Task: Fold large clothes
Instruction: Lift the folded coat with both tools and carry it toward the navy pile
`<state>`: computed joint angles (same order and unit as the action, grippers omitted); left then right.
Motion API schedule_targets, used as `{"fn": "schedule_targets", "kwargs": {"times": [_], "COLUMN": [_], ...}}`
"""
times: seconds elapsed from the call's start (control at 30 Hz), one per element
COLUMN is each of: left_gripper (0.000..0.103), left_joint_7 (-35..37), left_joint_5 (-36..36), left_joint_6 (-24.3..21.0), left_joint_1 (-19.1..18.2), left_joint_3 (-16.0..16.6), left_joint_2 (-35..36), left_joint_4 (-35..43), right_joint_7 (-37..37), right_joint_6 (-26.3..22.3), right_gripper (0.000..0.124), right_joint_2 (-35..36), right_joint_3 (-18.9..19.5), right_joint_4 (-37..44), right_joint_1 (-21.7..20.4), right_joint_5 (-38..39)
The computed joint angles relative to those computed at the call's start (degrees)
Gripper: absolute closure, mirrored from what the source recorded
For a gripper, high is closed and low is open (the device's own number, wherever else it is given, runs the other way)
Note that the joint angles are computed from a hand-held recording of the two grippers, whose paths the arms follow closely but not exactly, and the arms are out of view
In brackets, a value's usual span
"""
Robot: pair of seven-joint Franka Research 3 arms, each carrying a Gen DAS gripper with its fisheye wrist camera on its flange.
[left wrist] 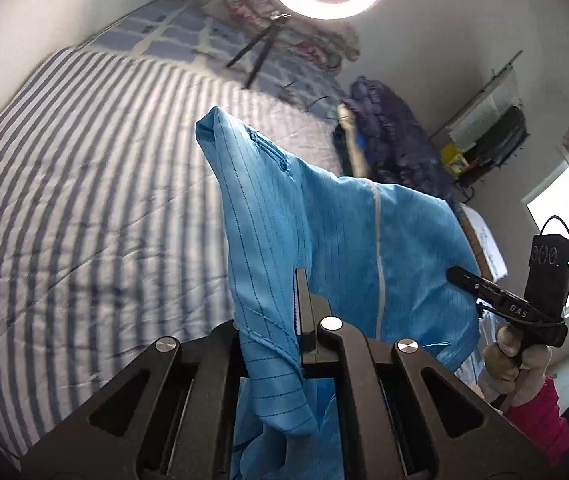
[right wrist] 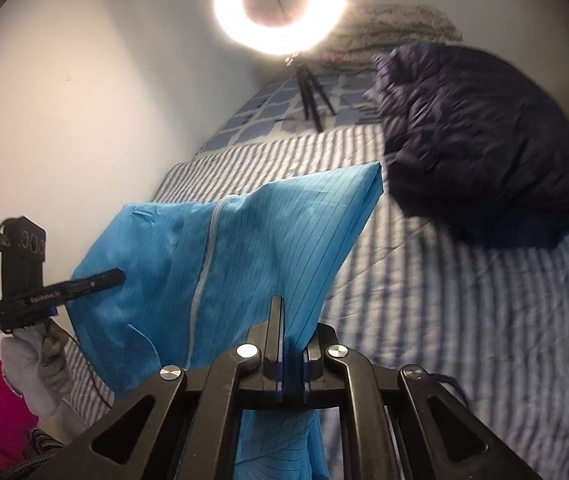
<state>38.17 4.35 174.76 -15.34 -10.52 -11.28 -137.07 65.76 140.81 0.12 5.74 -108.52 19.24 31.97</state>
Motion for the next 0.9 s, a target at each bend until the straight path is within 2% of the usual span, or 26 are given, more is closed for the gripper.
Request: {"fn": "schedule_targets", "kwargs": {"times": [0.27,0.47,0.6,0.77,0.9], "left_gripper": [0.101,0.101,0.101,0.101,0.101], "left_joint_7": [4.79,4.56,6.18,8.0,9.84], "left_joint_5": [0.35,4.36,4.75,6.17,7.85], "left_joint_6": [-0.85,-2.39,-4.15,-7.89,-12.43], "left_joint_1": [-0.45,0.04,0.13,-0.76,-2.31], "left_joint_3": [-1.34,-3.08,-3.8,-3.54,-2.74], "left_joint_2": [9.33,17.11,22.03,28.57,35.62], "left_joint_4": [12.98,23.46,30.71,41.9,54.44], "right_joint_7": [2.97,6.56,6.71,5.92,5.81], "right_joint_6": [-0.77,-0.94,-1.39,-2.02,-2.74], "right_gripper": [0.12,0.12,0.12,0.12,0.12], "right_joint_2": [-0.52,1.29,2.84,6.22,10.59], "right_joint_3": [-1.82,-2.36,-2.92,-3.76,-4.57], "right_joint_4": [3.09,7.71,11.17,17.37,24.44], "right_joint_1": [-2.5,-3.73,-4.58,-5.83,-6.62], "right_joint_5": [-8.07,-18.4,-21.01,-22.67,-24.39]}}
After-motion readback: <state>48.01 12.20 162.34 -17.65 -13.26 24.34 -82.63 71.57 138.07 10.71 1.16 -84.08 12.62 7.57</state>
